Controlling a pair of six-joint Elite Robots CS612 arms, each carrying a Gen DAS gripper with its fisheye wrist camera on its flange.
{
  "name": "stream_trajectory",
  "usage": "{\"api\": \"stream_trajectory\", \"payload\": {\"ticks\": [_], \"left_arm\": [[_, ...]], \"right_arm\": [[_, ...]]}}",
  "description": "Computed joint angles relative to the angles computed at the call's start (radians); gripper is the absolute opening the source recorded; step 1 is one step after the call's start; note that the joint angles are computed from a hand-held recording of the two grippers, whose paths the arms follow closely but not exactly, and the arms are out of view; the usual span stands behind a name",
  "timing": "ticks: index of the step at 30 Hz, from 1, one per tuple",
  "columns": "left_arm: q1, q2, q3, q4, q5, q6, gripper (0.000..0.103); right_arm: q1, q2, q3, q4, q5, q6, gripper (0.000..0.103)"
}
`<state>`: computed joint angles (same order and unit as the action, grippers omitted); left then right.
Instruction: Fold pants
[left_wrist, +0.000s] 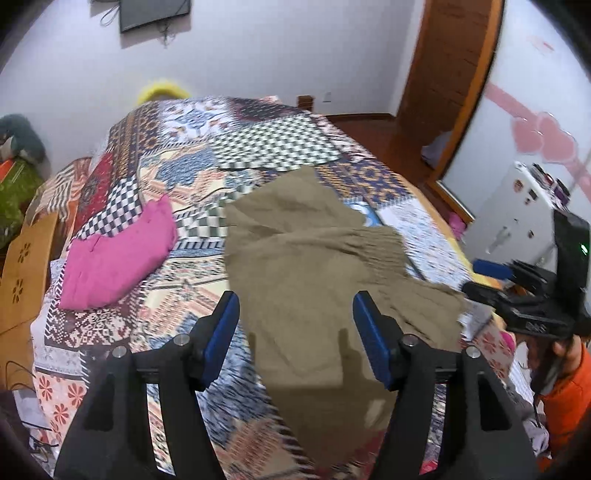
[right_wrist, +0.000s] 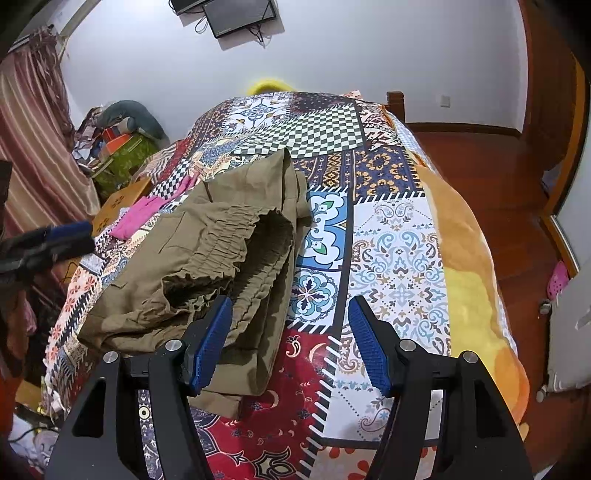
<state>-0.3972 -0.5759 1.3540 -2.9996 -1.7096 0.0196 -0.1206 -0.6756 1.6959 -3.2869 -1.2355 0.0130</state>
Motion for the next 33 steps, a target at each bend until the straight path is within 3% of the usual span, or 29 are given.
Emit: {"api": "stream_trajectory", "payload": {"ticks": [11, 17, 25, 29, 31, 33], "left_arm": [[0.033, 0.142, -0.252, 0.253, -0.017, -0.043, 0.063], [0.054, 0.234, -0.424, 0.378, -0.109, -0.072, 0.063], [0.062, 0.345, -0.639, 0.509, -0.121, -0.083, 0.063], [0.061, 0.385, -0.705, 0.546, -0.149, -0.061, 0.048], [0.062, 0.394, -0.719, 0.544, -0.170, -0.050, 0.029], [0.062, 0.393, -0.712, 0.530, -0.170, -0.055, 0.022]], "right_arm": [[-0.004, 0.017, -0.030, 0.047, -0.009, 0.003, 0.061], [-0.008, 0.031, -0.057, 0.080, -0.012, 0.003, 0.062], [-0.007, 0.057, -0.107, 0.116, -0.020, 0.008, 0.062], [-0.006, 0.068, -0.127, 0.136, -0.022, 0.008, 0.062], [-0.006, 0.070, -0.131, 0.142, -0.023, 0.007, 0.062], [-0.006, 0.070, -0.131, 0.142, -0.024, 0.006, 0.062]]}}
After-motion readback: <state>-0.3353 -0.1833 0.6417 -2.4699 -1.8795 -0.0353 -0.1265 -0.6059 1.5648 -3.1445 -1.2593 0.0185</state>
